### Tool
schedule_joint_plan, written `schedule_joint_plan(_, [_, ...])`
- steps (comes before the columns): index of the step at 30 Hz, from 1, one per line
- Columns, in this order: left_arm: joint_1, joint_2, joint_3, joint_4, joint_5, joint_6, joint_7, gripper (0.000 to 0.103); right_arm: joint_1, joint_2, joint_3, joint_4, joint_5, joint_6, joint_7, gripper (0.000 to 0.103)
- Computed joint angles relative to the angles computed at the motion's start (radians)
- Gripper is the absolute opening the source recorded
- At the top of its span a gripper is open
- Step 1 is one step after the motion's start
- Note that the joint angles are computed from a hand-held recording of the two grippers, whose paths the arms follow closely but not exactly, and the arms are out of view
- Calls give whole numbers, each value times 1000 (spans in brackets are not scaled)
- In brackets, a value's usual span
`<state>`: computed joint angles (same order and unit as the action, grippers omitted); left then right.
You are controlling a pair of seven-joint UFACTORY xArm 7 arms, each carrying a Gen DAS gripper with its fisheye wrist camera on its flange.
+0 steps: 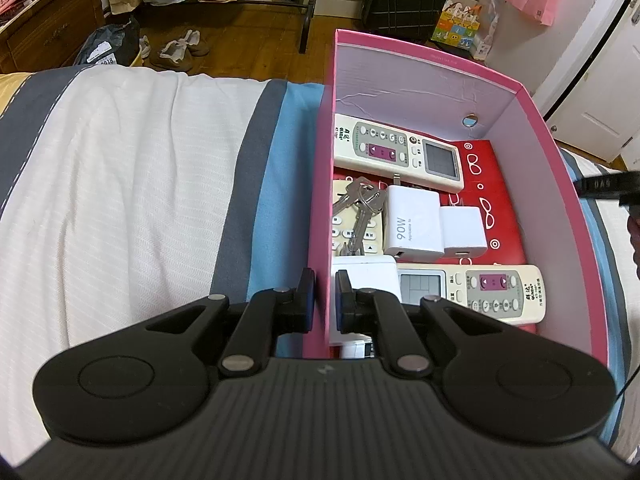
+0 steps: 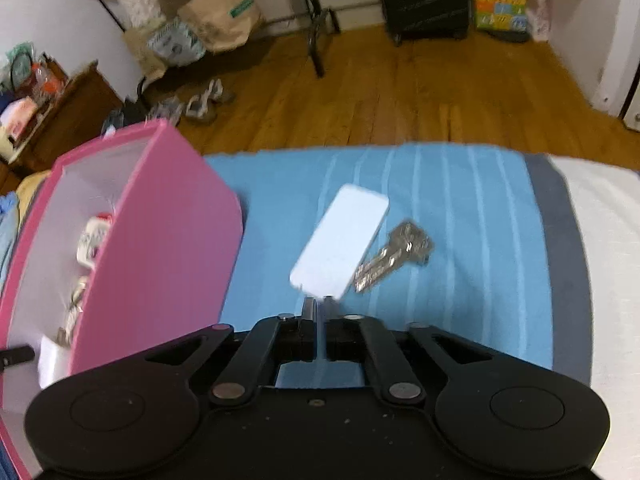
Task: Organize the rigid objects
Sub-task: 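Grasp the white power bank on the bed with the right tool, then carry the white power bank into the pink box and release it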
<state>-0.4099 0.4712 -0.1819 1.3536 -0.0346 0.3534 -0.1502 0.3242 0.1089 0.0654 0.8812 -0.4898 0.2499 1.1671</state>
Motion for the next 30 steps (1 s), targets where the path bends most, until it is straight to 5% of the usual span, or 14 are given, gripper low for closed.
schedule_joint_plan(3, [0,-3,0,-2,1,0,2,8,6,26,-22,55,-88,20,7,16])
schedule_joint_plan(6, [1,-3,0,-4,-1,-1,3,8,-12,71,-25,121,-45,50,-50,31])
schedule_joint_plan(8, [1,-3,-1,-4,-2,-1,3,8,-23,109,-25,174,6,118,-117,32])
schedule_joint_plan(11, [8,-6,-8,-10,-10,-5,12,8,-44,163,-11,239,186,214,-261,49])
schedule_joint_plan(15, [13,-8,-12,-15,-20,-10,20,8,-108,171,44,193,355,94,-402,53])
schedule_joint_plan(17, [12,-8,-10,-15,-19,-8,20,8,-113,192,57,204,413,77,-475,66])
schedule_joint_plan(19, [14,-8,-11,-15,-22,-9,24,8,-59,204,13,220,362,93,-463,65])
schedule_joint_plan(22, [24,-6,-21,-14,-37,-9,34,8,27,185,-61,209,231,116,-365,51])
schedule_joint_plan(30, [24,-4,-16,-14,-43,-11,42,8,83,72,-110,85,-44,34,-78,46])
